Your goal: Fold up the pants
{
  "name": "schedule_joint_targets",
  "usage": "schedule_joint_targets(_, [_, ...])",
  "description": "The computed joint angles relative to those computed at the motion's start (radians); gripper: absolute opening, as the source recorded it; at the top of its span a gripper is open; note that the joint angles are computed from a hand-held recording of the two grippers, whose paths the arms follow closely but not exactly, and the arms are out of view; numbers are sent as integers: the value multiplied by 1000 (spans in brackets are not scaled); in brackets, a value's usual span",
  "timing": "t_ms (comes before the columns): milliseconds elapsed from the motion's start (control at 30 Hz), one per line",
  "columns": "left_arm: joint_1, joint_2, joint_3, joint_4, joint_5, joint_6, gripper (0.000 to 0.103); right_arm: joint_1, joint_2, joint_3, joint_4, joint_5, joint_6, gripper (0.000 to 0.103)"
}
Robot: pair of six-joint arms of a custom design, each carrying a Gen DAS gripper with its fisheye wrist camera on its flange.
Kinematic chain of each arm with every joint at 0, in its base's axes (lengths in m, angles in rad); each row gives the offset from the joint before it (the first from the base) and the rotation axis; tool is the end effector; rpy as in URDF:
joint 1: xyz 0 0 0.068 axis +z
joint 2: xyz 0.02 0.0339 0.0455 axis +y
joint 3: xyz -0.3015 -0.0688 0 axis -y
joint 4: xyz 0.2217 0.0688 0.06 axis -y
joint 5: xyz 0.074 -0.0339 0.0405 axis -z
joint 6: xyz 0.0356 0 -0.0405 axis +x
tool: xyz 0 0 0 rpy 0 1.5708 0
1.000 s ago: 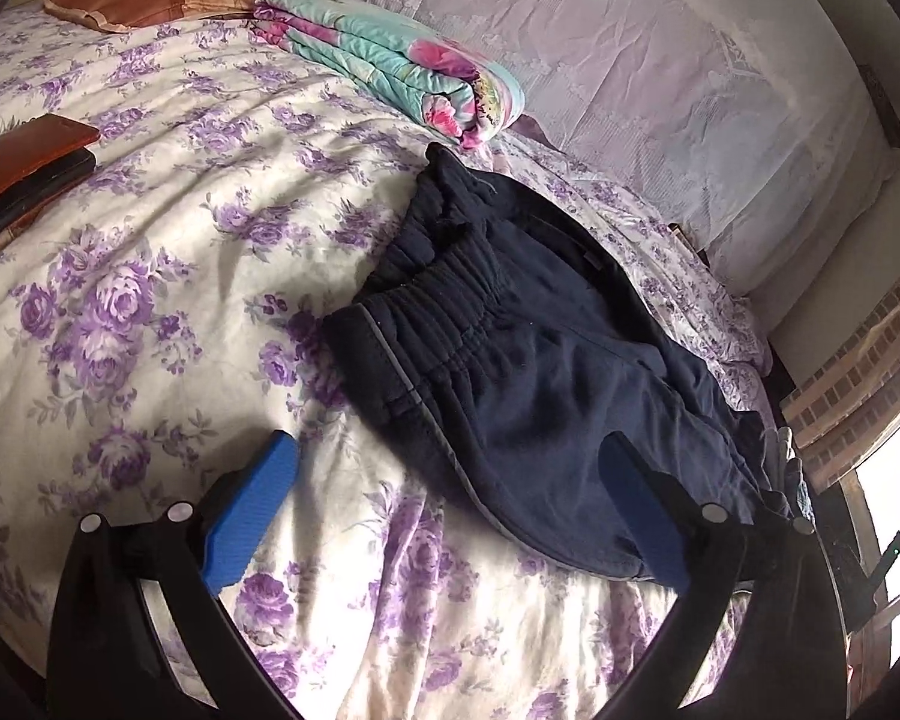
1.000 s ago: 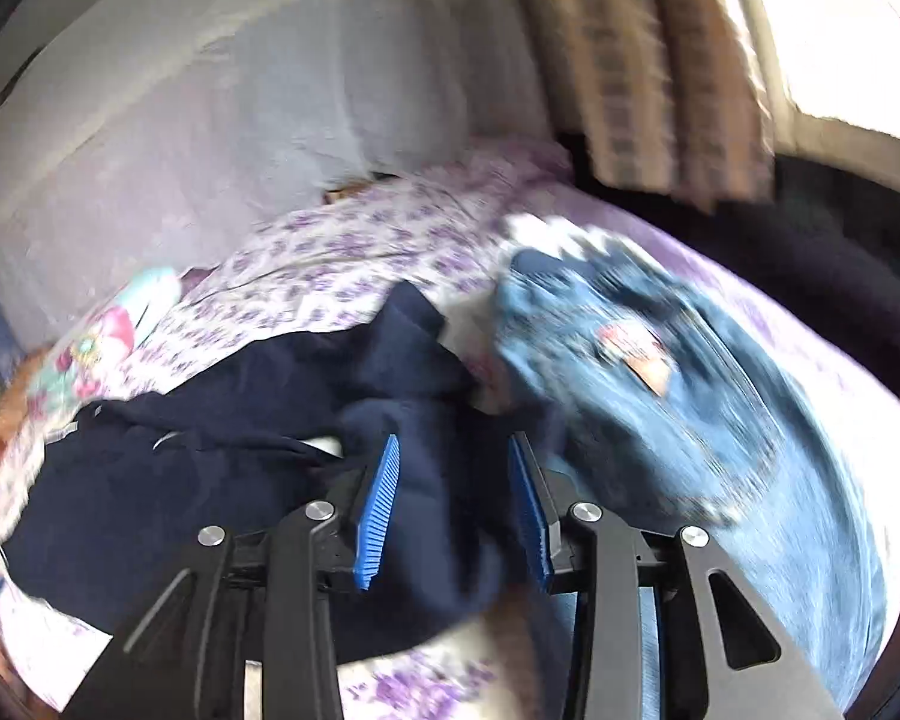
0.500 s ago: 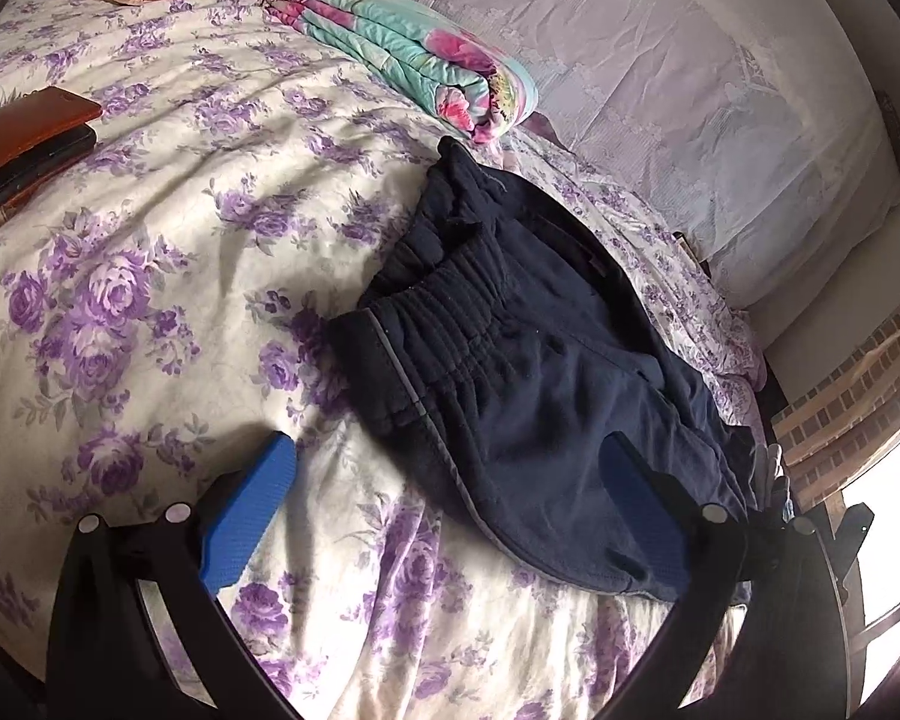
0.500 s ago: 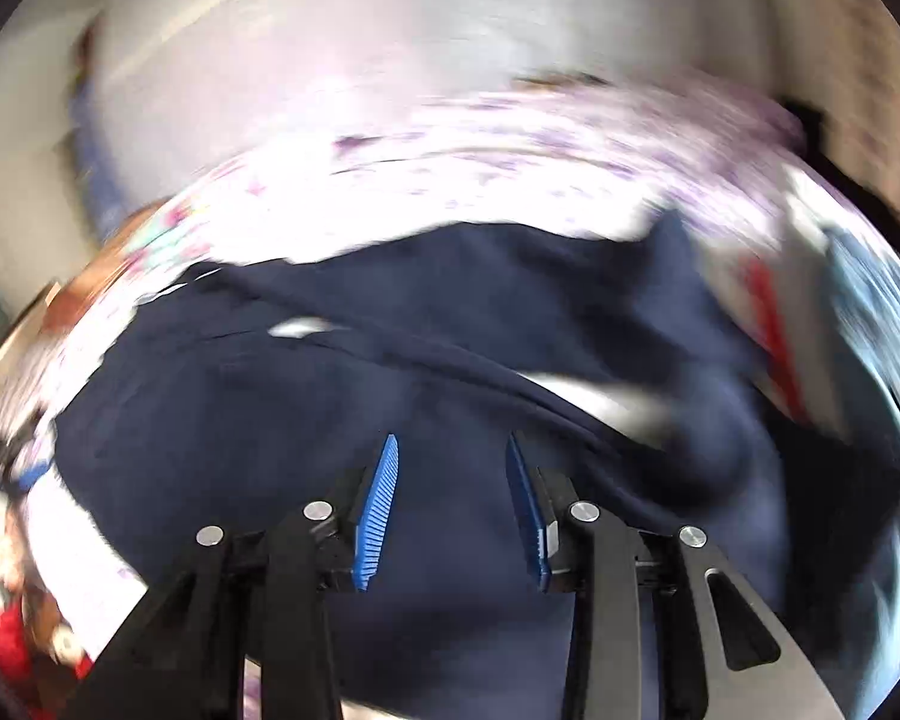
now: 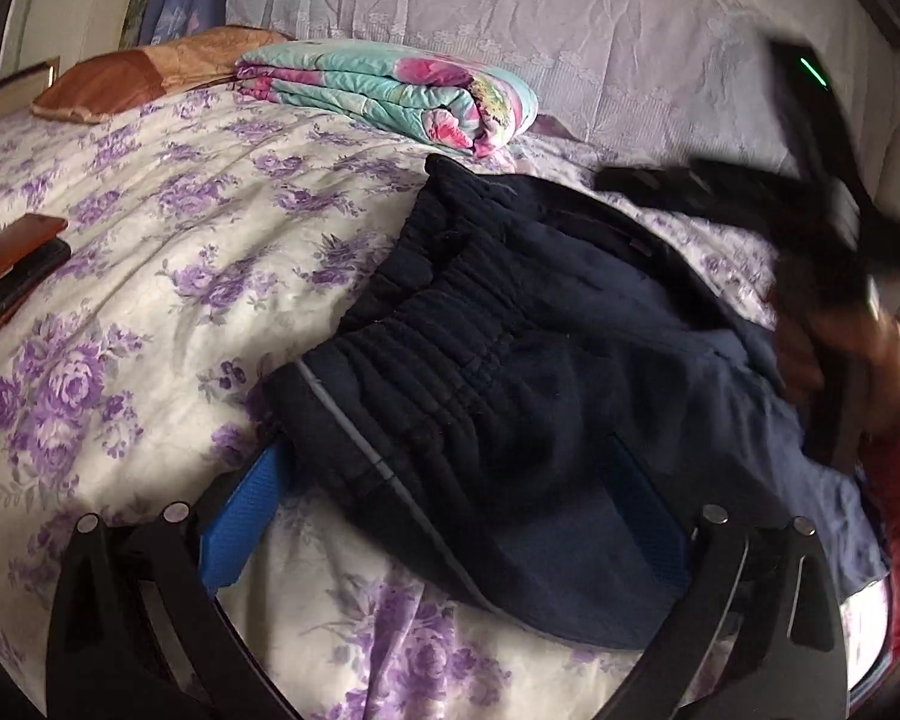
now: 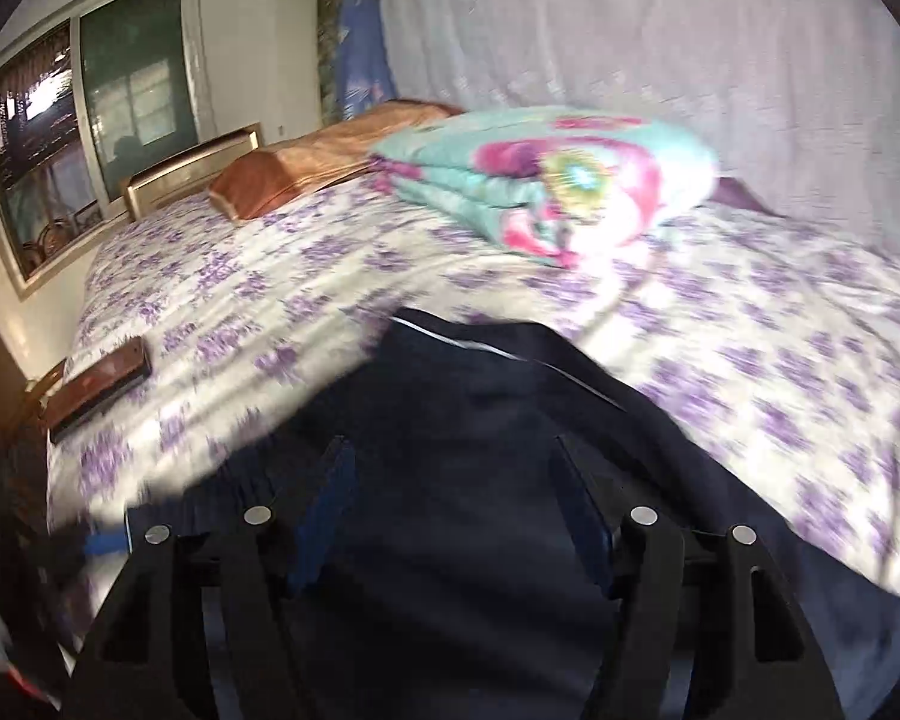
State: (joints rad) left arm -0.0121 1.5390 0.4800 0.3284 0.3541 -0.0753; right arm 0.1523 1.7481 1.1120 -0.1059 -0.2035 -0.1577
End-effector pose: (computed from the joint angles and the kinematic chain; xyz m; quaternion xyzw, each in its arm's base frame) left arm 0.2511 -0.0154 0.1793 0.0434 0.9006 -0.1782 0.3941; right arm 0.3621 0.0629 0.2533 -0.1810 0.8934 0.0919 0.4008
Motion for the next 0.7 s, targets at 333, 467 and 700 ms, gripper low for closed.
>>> schedule_joint_targets(333, [79,52,19,64,132,-80,83,184,450,502,-183,305,105,63])
schedule_joint_targets(467, [139,76,12,96,217,-93,54,160,371,360,-81,258,65,46])
schedule_joint_targets(700, [299,133,47,117,505,-125,18,169,235,244,15,234,127,12])
